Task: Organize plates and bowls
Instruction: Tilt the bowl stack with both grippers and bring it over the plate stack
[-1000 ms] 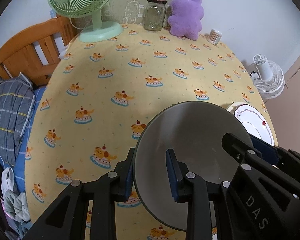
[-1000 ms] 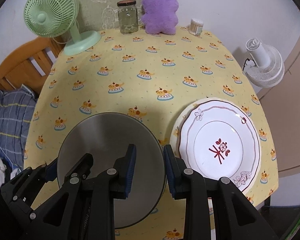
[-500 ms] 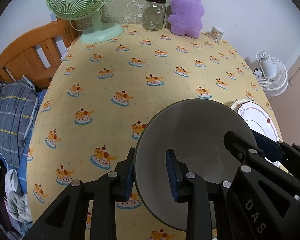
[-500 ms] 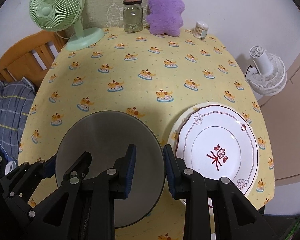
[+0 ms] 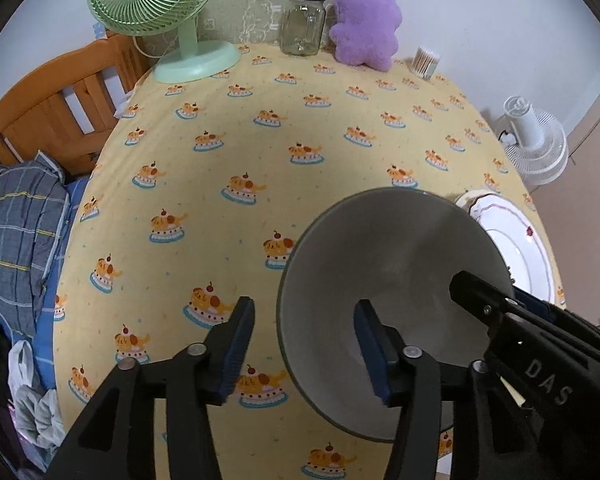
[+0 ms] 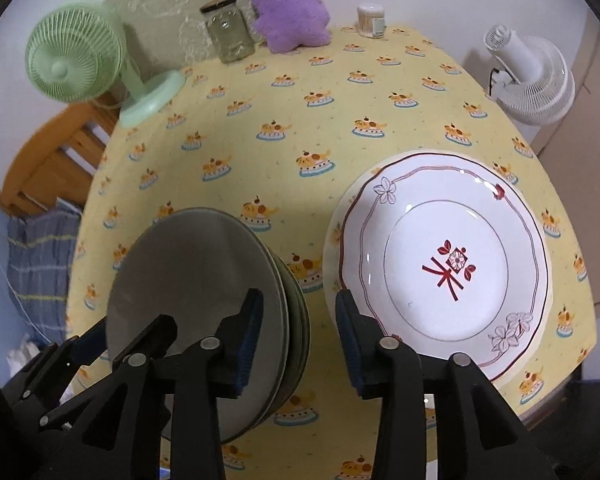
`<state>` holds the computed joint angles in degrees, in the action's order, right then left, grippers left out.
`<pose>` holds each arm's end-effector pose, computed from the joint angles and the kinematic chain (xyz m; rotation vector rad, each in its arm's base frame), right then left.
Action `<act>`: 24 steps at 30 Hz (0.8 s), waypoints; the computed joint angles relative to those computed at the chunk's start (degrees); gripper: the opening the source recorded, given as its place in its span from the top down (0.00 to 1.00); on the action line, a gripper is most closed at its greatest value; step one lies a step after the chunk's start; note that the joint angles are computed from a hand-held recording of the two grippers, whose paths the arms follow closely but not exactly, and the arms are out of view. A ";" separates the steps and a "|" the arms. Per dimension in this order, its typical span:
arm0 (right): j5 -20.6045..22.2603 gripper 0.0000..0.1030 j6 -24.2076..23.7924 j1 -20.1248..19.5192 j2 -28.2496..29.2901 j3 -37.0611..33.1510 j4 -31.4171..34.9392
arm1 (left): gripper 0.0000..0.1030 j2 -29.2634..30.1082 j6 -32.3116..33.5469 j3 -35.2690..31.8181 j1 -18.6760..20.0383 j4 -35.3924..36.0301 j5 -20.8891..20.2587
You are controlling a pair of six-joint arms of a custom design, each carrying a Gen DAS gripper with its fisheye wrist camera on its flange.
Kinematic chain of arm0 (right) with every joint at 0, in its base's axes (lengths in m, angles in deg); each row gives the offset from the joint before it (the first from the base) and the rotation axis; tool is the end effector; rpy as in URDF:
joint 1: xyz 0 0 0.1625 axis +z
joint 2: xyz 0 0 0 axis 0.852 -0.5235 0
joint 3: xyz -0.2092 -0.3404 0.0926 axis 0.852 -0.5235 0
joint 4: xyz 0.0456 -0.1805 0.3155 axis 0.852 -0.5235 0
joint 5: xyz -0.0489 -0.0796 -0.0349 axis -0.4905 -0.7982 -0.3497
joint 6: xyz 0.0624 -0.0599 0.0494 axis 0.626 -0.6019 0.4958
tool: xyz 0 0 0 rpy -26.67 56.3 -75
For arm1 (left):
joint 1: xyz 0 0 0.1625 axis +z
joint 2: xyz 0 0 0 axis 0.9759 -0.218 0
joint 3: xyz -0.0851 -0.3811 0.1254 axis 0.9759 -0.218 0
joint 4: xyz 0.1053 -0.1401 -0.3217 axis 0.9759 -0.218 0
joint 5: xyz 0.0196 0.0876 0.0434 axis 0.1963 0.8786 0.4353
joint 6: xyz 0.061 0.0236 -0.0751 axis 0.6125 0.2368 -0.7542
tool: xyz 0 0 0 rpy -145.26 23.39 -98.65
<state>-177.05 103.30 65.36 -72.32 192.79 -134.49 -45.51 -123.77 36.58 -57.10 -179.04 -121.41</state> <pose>0.2274 -0.2470 0.2315 -0.5122 -2.2426 0.8100 -0.3270 -0.3089 0.1127 0.8036 2.4983 -0.2366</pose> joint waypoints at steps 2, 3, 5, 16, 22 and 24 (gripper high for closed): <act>0.27 0.50 0.89 0.44 -1.16 0.65 -0.53 | 0.41 -0.64 0.89 0.63 0.18 -1.54 -0.56; 0.43 0.49 0.88 0.44 -1.51 0.77 -0.80 | 0.37 -0.78 1.23 0.83 0.26 -2.10 -0.78; 1.33 0.46 0.29 0.52 -2.45 1.24 -1.66 | 0.34 -1.01 1.93 1.25 0.35 -2.93 -1.19; 8.98 0.38 -17.31 -5.01 -5.72 5.13 -16.77 | 0.28 0.72 -3.82 0.59 -0.37 -0.92 -0.10; 16.59 0.40 -27.41 -11.46 -6.66 6.34 -21.68 | 0.28 1.88 -9.88 -0.44 -1.02 2.13 1.30; 18.66 0.49 -29.76 -13.34 -7.19 6.85 -22.73 | 0.28 2.43 -11.95 -0.87 -1.15 3.00 1.48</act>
<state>-158.39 73.55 52.02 -79.50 199.64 -157.22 -43.08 -135.72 35.72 -58.26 -176.04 -119.93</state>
